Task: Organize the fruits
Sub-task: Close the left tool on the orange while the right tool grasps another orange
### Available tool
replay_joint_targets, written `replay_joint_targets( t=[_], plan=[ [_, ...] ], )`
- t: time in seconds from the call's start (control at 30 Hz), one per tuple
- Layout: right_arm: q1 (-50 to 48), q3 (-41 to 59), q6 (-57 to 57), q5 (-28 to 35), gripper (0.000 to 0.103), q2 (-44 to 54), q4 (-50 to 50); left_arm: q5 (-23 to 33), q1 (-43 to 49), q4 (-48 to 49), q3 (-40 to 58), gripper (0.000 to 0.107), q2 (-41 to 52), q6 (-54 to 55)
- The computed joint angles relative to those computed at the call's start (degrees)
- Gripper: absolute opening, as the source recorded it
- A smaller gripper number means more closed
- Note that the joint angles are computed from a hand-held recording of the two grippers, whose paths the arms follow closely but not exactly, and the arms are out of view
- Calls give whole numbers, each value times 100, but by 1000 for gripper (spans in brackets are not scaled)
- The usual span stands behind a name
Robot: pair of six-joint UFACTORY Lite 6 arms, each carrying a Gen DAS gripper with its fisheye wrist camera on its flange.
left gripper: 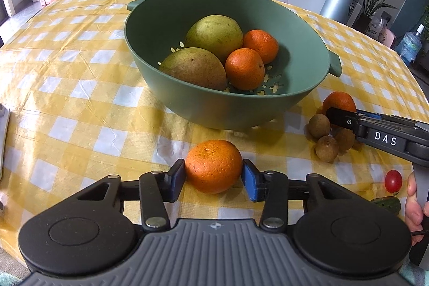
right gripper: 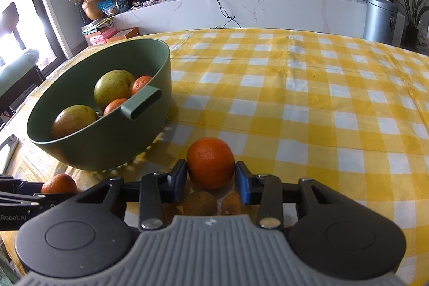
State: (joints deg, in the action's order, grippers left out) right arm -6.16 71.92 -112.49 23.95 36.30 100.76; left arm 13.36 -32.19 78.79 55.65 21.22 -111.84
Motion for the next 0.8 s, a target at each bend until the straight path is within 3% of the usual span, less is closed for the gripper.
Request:
replay_joint_targets(
  t=[0.37,0.8],
  plan=[
    [-11,-201,-310,6,35,-149,273,278,-165,345,-128,50,-185,-404],
    [-263,-705,-500,375,35,-656,377,770,-762,-998,252,50,-746,949]
  ],
)
